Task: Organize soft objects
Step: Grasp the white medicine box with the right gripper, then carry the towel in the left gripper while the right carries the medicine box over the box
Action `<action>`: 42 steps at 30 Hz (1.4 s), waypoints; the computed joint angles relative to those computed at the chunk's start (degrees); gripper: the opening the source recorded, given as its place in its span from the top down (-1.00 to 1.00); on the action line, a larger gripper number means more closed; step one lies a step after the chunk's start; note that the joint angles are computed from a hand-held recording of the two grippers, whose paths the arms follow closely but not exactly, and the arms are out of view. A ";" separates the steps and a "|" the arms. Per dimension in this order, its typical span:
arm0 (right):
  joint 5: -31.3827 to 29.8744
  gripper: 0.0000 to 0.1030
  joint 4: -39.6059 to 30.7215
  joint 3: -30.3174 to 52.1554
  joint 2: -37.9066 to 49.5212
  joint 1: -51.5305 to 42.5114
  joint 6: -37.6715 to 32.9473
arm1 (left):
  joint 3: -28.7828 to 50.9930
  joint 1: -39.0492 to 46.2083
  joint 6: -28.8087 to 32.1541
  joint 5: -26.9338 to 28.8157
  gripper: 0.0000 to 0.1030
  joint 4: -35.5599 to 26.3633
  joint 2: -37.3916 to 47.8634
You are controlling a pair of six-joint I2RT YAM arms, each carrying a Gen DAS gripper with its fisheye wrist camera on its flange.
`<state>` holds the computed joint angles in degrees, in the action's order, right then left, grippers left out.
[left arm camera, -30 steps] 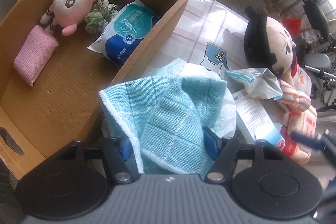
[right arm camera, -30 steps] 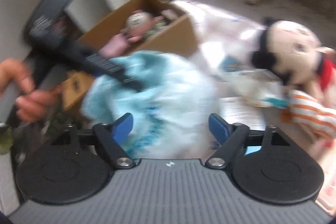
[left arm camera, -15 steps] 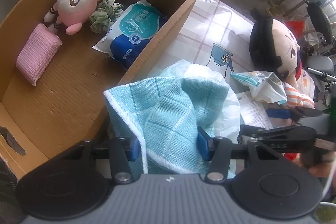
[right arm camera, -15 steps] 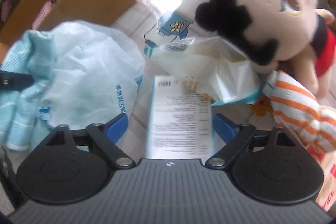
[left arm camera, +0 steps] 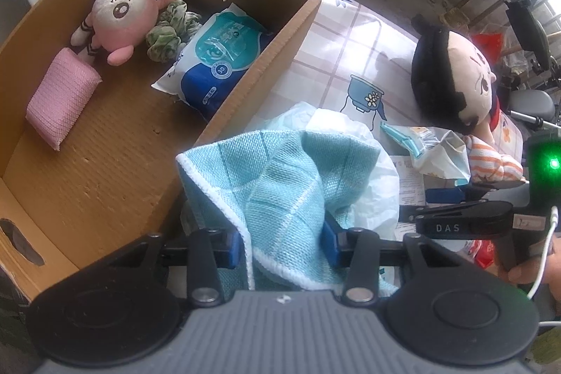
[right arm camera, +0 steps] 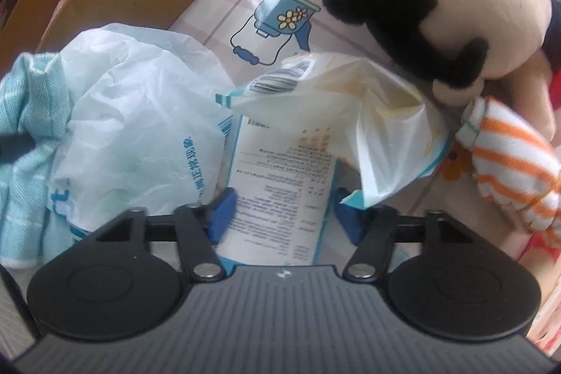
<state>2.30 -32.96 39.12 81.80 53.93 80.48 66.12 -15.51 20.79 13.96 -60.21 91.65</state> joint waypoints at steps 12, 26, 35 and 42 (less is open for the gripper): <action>1.62 -0.47 -4.33 10.26 13.02 1.40 -2.30 | 0.01 0.15 -1.39 0.26 0.07 0.35 0.66; 11.43 -0.44 -18.81 14.99 -1.89 11.07 14.51 | -0.56 2.32 -2.24 2.47 0.20 0.58 0.00; 14.25 -0.44 -11.35 14.92 -2.90 12.08 17.30 | -1.82 3.74 -2.38 2.37 0.61 0.99 -3.60; 20.08 -0.44 -12.09 10.60 -8.32 18.74 29.46 | -2.77 5.42 -3.81 5.19 0.73 0.46 -7.26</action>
<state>22.38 -45.05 49.72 73.48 72.68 109.95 63.35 -10.09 16.98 19.16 -59.75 84.39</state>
